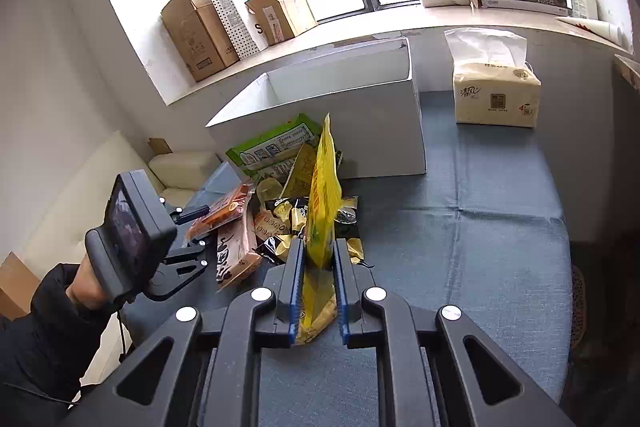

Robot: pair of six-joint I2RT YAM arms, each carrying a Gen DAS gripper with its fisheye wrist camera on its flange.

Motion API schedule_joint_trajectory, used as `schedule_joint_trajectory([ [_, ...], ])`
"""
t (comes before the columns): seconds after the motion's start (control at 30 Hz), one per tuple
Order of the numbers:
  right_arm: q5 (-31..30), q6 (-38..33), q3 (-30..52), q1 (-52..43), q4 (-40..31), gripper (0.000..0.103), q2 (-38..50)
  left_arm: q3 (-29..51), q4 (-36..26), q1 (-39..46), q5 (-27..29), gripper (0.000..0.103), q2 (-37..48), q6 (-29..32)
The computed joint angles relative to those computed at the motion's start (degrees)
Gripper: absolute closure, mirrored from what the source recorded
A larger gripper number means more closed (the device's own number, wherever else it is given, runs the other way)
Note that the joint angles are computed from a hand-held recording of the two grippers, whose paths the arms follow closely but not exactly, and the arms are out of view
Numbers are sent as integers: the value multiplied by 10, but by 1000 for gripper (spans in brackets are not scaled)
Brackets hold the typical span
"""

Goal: Organize snacks
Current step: 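Grasp the orange cake packet with the left tool while the right tool holds the pouch, then lower both packets into the white box and open both tools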

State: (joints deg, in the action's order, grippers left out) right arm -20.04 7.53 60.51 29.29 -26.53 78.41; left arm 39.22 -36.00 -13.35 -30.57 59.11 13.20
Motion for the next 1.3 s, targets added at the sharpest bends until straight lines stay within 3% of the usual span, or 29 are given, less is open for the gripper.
schedule_joint_trajectory([
  [0.13,13,-2,6,5,-5,89,6,35,-54,77,101,80,-59,12],
  [0.23,18,0,17,6,-13,89,12,79,-105,168,232,88,-89,11],
  [0.33,25,-2,27,13,-20,89,14,118,-149,246,348,89,-102,11],
  [0.4,31,1,40,19,-31,89,25,124,-166,265,394,89,-109,3],
  [0.57,44,-1,80,30,-53,88,73,90,-155,267,434,89,-107,-37],
  [0.77,52,7,123,35,-57,76,144,74,-147,269,454,89,-112,-51],
  [0.93,46,17,136,54,-41,78,177,77,-150,277,465,89,-117,-47],
  [1.03,88,4,129,81,-31,81,170,79,-153,286,468,89,-118,-42],
  [1.3,97,7,116,82,-27,82,106,112,-182,316,507,89,-140,-37],
])
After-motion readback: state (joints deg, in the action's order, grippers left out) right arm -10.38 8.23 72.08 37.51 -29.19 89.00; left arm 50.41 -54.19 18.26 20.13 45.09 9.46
